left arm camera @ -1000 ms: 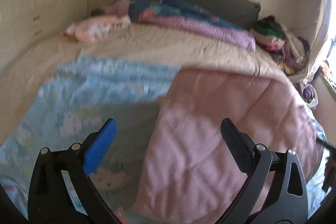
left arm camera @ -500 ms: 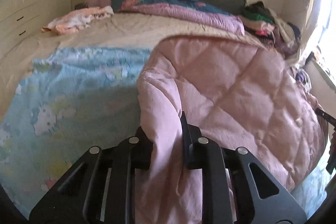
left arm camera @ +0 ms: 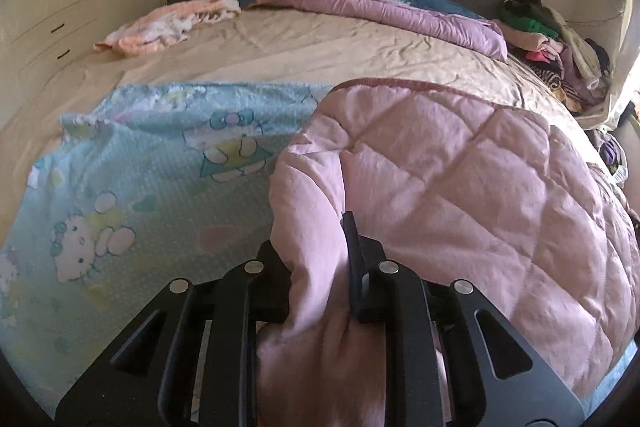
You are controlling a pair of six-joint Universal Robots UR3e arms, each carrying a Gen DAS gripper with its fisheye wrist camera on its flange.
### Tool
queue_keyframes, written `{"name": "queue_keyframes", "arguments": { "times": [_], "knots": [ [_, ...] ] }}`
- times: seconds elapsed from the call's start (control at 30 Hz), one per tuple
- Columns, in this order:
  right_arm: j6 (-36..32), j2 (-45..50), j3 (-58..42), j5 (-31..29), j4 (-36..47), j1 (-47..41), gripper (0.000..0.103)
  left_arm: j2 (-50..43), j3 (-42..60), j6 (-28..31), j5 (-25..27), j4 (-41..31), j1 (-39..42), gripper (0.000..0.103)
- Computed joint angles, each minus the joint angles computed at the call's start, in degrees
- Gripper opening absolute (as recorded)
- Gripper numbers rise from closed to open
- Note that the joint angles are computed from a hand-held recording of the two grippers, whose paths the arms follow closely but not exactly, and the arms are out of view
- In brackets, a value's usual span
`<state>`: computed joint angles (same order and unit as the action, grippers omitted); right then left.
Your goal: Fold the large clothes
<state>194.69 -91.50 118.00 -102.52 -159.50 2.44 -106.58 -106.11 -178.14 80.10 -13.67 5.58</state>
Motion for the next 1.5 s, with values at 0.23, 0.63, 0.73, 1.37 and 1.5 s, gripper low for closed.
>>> {"name": "queue_keyframes", "arguments": {
  "times": [0.23, 0.63, 0.73, 1.37, 1.5],
  "knots": [
    [0.5, 3.1, 1.8, 0.5, -2.7, -0.8, 0.021, -1.6, 0.1, -0.9, 1.0, 1.4, -0.7, 0.016],
    [7.3, -10.2, 11.2, 1.1, -2.6, -1.6, 0.093, 5.6, -3.4, -0.7, -0.1, -2.4, 0.4, 0.053],
    [8.5, -16.4, 14.5, 2.6, -2.3, -1.5, 0.098, 9.1, -5.3, 0.2, -0.5, -3.0, 0.3, 0.069],
    [17.0, -33.5, 11.0, -9.4, 14.5, 20.2, 0.099, 32.7, -17.4, 0.9, -0.7, -10.1, 0.9, 0.093],
    [20.3, -34.2, 11.4, -12.4, 16.4, 24.4, 0.099, 36.8, -20.6, 1.9, -1.8, -12.0, 2.3, 0.093]
  ]
}}
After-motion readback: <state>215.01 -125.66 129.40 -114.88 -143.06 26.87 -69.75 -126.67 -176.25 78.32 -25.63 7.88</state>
